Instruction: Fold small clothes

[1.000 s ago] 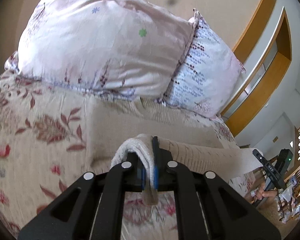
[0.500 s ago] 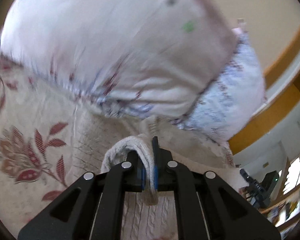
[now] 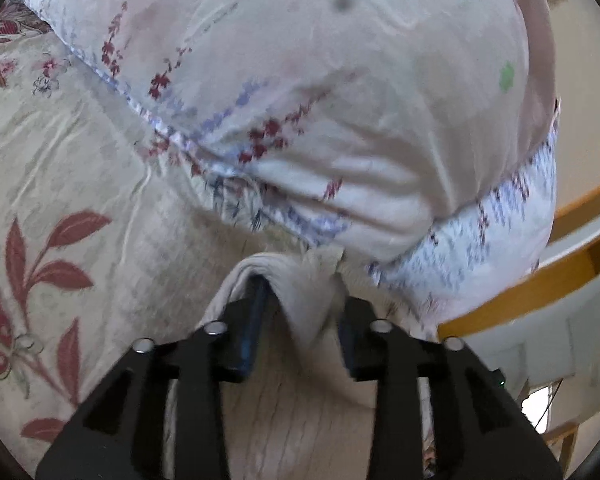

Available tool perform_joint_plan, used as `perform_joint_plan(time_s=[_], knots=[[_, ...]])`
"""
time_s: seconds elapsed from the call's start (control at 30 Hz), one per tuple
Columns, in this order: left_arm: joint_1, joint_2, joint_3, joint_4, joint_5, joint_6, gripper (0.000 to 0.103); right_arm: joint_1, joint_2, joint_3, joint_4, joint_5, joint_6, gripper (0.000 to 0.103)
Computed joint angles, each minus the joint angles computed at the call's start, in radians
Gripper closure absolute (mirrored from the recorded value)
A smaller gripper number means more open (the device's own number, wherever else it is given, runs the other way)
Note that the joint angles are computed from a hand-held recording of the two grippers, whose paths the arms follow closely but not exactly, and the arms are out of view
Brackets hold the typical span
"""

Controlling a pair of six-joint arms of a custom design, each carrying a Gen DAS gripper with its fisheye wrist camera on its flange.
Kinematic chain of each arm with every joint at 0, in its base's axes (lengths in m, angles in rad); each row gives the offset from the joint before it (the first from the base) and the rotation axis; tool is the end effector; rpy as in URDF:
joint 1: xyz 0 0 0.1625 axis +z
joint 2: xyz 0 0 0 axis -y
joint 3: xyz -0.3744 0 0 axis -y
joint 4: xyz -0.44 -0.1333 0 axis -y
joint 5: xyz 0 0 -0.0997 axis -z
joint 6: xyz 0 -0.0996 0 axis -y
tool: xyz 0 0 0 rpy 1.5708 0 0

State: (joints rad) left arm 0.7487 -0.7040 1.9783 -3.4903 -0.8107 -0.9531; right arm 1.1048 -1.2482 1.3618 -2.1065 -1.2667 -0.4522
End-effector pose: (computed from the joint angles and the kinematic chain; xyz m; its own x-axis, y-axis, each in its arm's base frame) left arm -0.2560 -0.5135 -0.0137 -0.9387 -0.2992 0.1714 -0.3106 0.5179 -0.7971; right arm -0.1624 -0.6859 0.4219 -0.9954 -0.0691 -0.0667 -0.0278 0.8725 -0.4879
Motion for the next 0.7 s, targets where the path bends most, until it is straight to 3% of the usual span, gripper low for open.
perform_joint_plan(time_s=[0.13, 0.47, 0.7], knots=[[-0.025, -0.017, 0.017, -0.014, 0.047, 0.002, 0.054, 0.009, -0.017, 0.025, -0.052, 0.001, -0.009, 0.054], [-0.138, -0.143, 0.134, 0.331, 0.157, -0.053, 0.057, -0.035, -0.194, 0.202, -0.168, -0.105, -0.259, 0.055], [-0.174, -0.143, 0.152, 0.463, 0.163, -0.081, 0.059, -0.064, -0.237, 0.268, -0.218, -0.185, -0.328, 0.057]])
